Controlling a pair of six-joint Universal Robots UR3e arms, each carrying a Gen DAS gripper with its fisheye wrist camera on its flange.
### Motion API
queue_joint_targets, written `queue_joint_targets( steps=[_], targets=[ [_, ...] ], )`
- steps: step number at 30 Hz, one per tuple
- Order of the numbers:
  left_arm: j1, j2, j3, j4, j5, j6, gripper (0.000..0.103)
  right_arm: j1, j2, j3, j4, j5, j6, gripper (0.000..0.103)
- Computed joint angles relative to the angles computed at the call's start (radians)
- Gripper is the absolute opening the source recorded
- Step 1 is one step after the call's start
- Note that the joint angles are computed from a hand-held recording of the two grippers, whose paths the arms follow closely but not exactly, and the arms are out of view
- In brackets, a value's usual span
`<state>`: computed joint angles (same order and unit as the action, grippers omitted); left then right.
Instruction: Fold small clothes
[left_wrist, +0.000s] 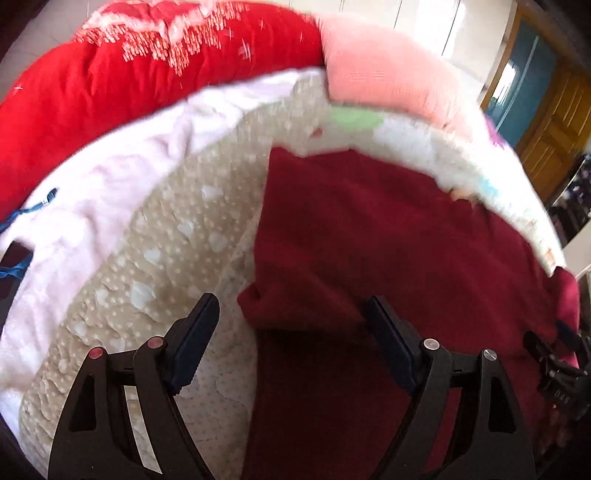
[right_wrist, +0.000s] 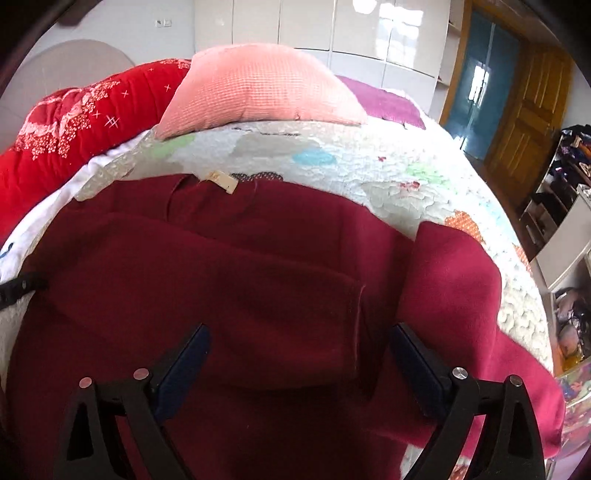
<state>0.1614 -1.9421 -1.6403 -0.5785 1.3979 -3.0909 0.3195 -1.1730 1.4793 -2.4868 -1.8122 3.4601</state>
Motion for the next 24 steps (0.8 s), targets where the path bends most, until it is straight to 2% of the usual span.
queue_joint_targets(
  steps=[1,4,7,10,15,19,20,22,24],
  targets=[
    [-0.006,-0.019,0.016,-0.022,0.004,-0.001,0.083,-0.001,0.013,-0.005,0.015,0.009,-0.004,0.096],
    [-0.010,0.039,-0.051,0.021,-0.011,-0.017,0.082,-0.003,0.009,0.022,-0.010,0.023,-0.007,0.096],
    [-0.024,0.105,-0.096,0.052,-0.044,-0.052,0.082,-0.031,-0.101,0.113,-0.041,0.106,0.002,0.096],
    [-0.059,0.140,-0.111,0.084,-0.083,-0.070,0.082,-0.041,-0.175,0.177,-0.085,0.134,0.032,0.096],
    [-0.165,0.070,-0.007,0.030,-0.043,-0.076,0.082,-0.030,-0.273,0.244,-0.101,0.094,0.067,0.096],
    [-0.219,0.007,0.053,-0.020,-0.060,-0.085,0.082,-0.079,-0.446,0.434,-0.141,0.137,0.100,0.096],
    [-0.243,-0.012,0.073,-0.032,-0.041,-0.080,0.082,-0.099,-0.495,0.485,-0.140,0.152,0.111,0.096],
    [-0.308,-0.057,0.113,-0.021,0.069,-0.066,0.083,-0.170,-0.617,0.602,-0.118,0.211,0.127,0.096],
    [-0.341,-0.078,0.134,-0.015,0.123,-0.049,0.083,-0.239,-0.721,0.691,-0.086,0.263,0.134,0.096]
  ],
)
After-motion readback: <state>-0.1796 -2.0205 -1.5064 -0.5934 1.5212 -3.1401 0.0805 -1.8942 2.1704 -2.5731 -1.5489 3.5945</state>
